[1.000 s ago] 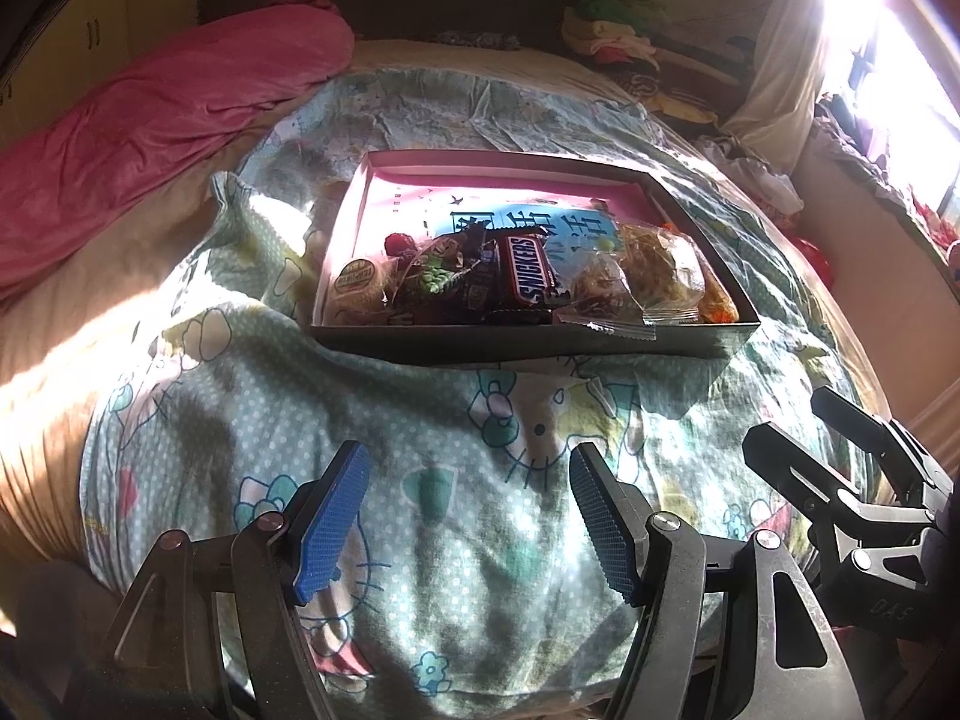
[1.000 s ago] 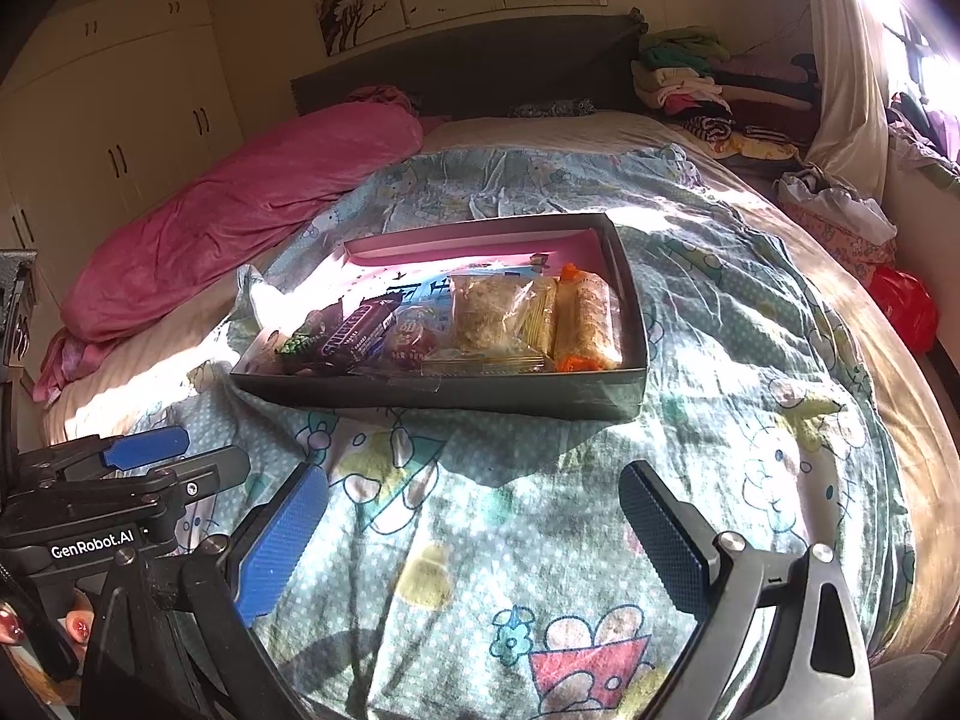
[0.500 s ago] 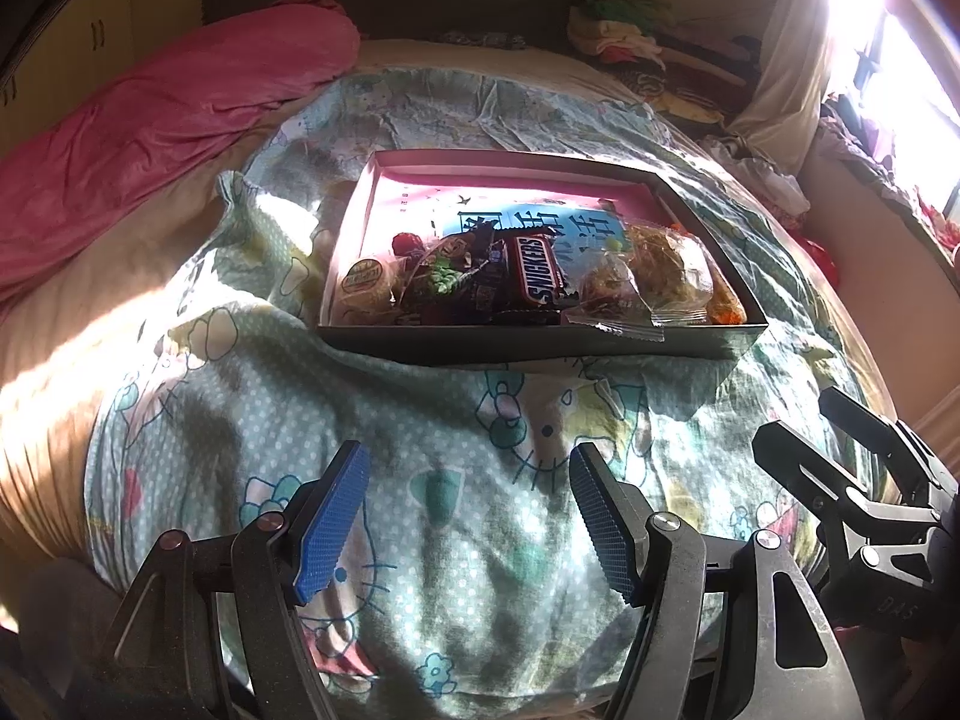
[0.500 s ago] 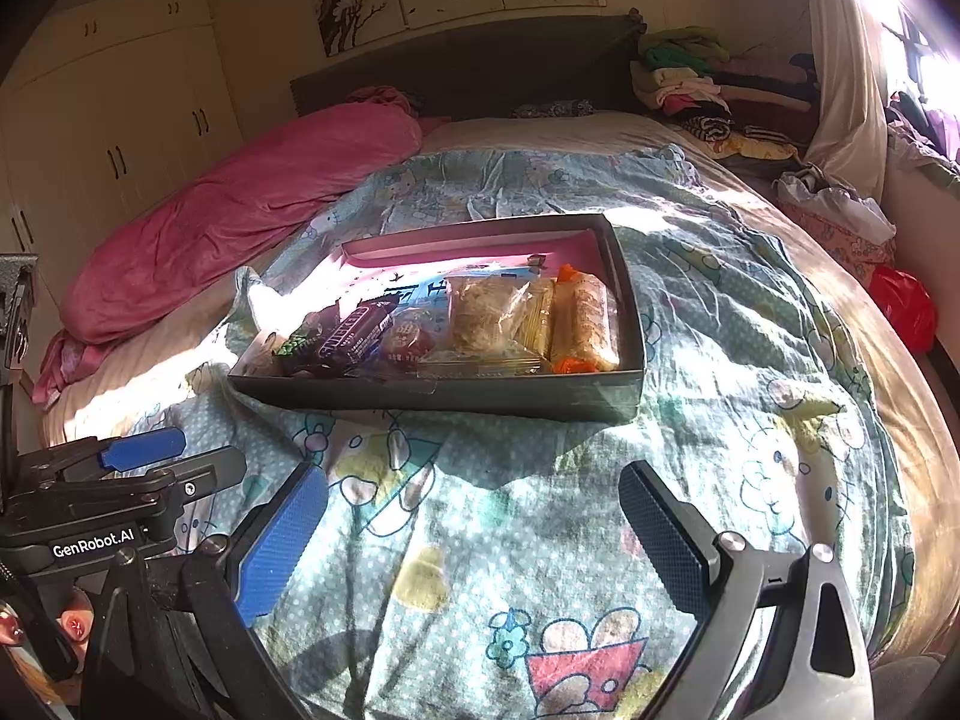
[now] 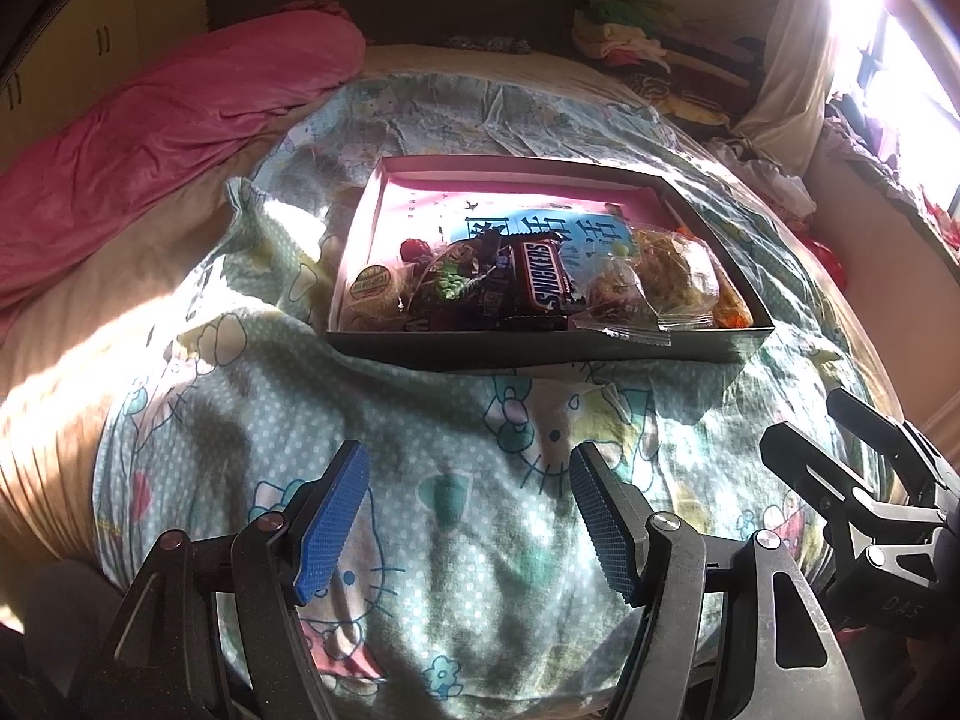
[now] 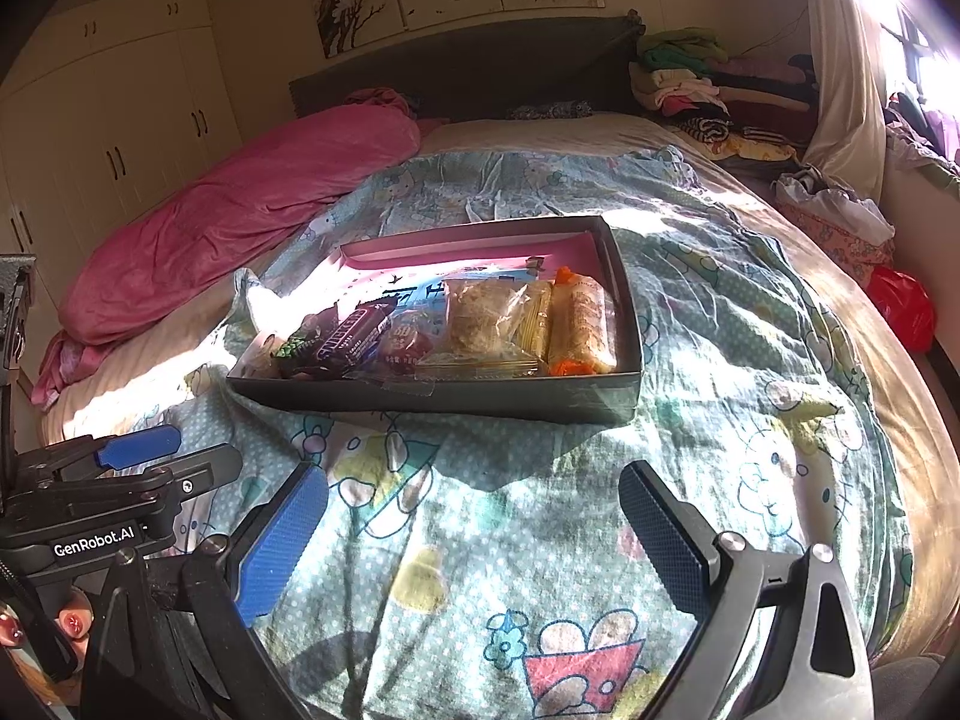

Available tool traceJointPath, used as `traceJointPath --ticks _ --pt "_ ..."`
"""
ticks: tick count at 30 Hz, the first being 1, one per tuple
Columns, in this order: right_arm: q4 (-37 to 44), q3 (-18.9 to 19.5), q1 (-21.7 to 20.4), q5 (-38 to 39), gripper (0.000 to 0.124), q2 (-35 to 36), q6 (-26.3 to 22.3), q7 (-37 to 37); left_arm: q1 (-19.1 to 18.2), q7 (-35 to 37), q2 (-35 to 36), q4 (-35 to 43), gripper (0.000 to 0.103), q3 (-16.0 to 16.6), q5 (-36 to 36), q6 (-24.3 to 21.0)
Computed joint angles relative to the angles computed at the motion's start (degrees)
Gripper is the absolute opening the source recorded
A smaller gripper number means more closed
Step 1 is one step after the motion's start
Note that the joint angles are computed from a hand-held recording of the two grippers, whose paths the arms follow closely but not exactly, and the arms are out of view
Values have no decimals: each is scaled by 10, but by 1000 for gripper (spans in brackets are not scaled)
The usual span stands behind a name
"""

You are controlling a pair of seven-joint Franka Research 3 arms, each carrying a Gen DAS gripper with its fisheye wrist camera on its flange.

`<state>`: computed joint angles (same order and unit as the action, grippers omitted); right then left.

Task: Organize snacks

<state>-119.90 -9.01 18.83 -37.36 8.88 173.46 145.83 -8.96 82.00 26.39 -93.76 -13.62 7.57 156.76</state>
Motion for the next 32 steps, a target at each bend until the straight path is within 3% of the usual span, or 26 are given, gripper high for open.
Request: traceJointPath --ticks 20,28,32 --pt "-1 -7 4 3 98 3 11 1 5 12 -1 -4 71 -9 -2 5" --pt "2 -31 10 -29 98 5 13 46 9 11 17 22 71 -9 -25 -20" --pt "8 -41 1 -42 98 9 6 77 7 -15 32 47 71 8 -22 -14"
